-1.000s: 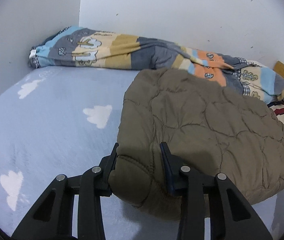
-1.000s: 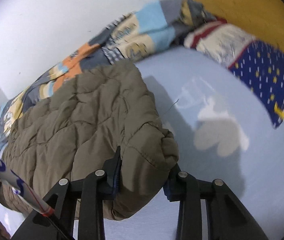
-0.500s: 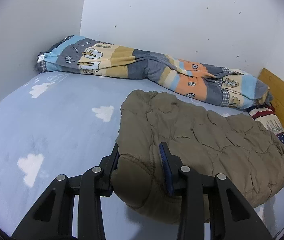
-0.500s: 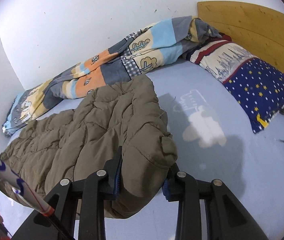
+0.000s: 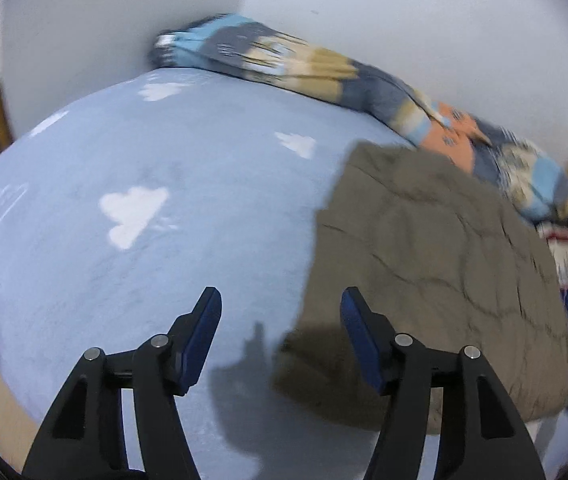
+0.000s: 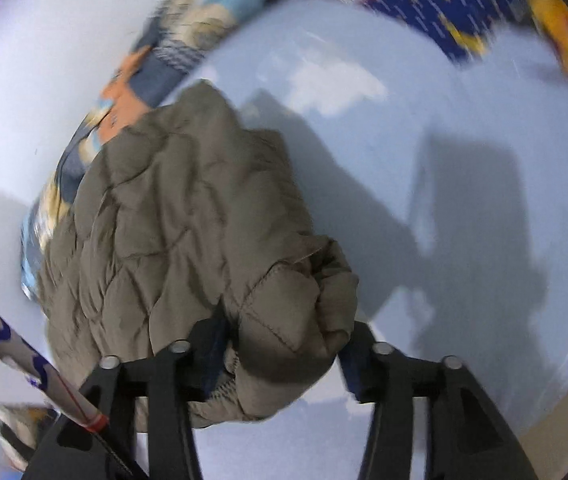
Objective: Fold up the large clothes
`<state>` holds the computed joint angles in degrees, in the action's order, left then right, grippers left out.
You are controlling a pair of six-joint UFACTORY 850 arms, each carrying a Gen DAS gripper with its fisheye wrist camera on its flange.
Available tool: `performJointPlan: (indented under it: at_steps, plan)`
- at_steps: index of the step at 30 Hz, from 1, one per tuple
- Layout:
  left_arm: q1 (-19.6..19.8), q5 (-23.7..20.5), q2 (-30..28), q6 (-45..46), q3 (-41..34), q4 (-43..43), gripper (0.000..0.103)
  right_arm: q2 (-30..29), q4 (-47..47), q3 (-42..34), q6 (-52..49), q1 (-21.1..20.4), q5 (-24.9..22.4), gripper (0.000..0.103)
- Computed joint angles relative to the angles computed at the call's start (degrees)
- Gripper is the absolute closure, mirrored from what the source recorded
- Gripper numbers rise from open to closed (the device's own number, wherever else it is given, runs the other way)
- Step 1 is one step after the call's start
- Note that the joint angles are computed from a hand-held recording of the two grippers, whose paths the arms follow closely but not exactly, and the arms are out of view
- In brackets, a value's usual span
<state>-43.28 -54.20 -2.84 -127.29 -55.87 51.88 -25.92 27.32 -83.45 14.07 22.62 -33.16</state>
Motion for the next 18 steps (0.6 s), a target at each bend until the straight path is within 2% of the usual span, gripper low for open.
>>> performJointPlan:
  at_steps: [2,4,6,8,9,11,12,14,16,18]
  plan:
    - [-0.5,-3.2,0.5,-1.7,0.1,0.5,0.042,1.9,-0.2,1.8,3.9,-1.0,0.8,0.031]
    - [-1.5,-8.2,-0.9,-0.7,-1.9,1.9,0.042,5.0,-9.9,4.2,14.0,-1.0,4.2,0.031]
    - [-1.9,-9.6,-3.1,2.3,-4.9,4.2,0.042,8.0,-21.9,6.2,21.4,-0.3,9.4,0.03]
    - [-2.0,-8.6,-6.0,6.7,-8.7,6.4,0.041,9.0,-29.9,6.5,26.1,1.1,12.5,0.031]
    - [-1.9,-7.4,-7.4,8.7,-10.5,7.0,0.041,9.8,-31.9,7.2,25.0,2.4,16.5,0.033]
    - [-1.2,-3.4,-10.9,13.6,-15.0,8.1,0.041,9.3,-35.6,6.5,22.5,4.7,19.0,0.038]
    - [-0.7,-1.5,-12.7,16.2,-17.3,8.1,0.04,8.5,-36.8,5.5,20.0,6.0,19.1,0.042]
    - [0.5,1.2,-16.3,21.5,-21.6,7.1,0.039,5.5,-32.0,2.6,10.3,8.3,19.4,0.054]
    - [2.0,1.4,-20.5,27.7,-26.4,3.9,0.039,1.5,-24.7,-1.6,1.0,10.0,17.9,0.056]
    - [3.7,2.3,-23.2,32.0,-29.0,0.2,0.04,-1.4,-25.2,-4.5,-0.4,10.8,17.3,0.057]
